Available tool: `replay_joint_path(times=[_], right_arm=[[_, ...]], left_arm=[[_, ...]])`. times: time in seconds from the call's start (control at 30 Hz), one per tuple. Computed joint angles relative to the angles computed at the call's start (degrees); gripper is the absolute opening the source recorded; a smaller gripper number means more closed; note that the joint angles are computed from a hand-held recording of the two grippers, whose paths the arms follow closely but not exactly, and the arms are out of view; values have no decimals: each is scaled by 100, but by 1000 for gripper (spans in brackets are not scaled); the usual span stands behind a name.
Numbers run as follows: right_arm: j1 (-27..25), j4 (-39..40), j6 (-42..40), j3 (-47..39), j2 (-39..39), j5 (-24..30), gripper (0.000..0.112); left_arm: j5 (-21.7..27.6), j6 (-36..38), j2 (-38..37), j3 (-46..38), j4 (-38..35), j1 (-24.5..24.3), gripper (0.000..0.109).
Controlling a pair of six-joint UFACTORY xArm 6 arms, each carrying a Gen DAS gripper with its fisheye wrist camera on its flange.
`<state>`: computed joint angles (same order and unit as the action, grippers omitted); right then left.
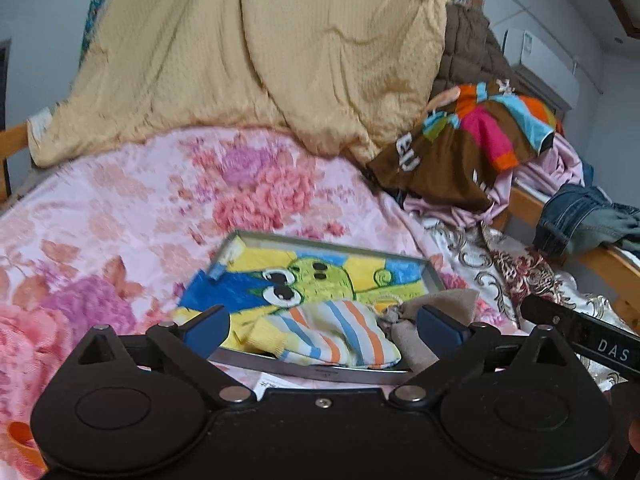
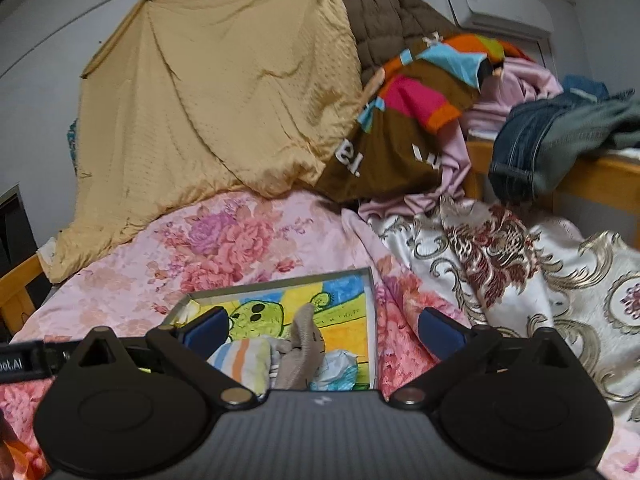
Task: Organize soft objects
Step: 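Withdraw both open tools from the tray back toward the pile, then move the left tool to the white cloth while the right tool reaches the grey cloth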
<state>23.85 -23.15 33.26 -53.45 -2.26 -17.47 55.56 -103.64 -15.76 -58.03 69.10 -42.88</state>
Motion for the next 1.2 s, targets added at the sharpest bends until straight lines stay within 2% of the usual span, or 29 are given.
replay_joint_path(times=[0.17,0.33,0.47,0.57,0.77,0.93,1.2], right_arm=[[238,989,-1023,511,-442,-279,103],[263,903,-1000,923,-789,-611,103],[154,269,-528,1247,-989,-1065,103],[215,238,-630,1533,-1200,-1303,103],[858,1505,-2041,2259,-1786,-1483,103],[1308,2285,-2801,2769,-2257,-1521,103],[1467,2573,-2794,3323,-2868,-1590,103]], left_arm=[[542,-196,-266,159,246,-519,102],[980,-116,-565,381,254,-1048,102],[1320,-130,-823,568,219,-1438,102],[1721,-139,-946,662,239,-1789,102],[2254,-284,-1217,929,252,-2398,102],[2644,-635,-1579,1279,130,-2893,102],[3437,-839,-2241,1962,-118,-3796,102]])
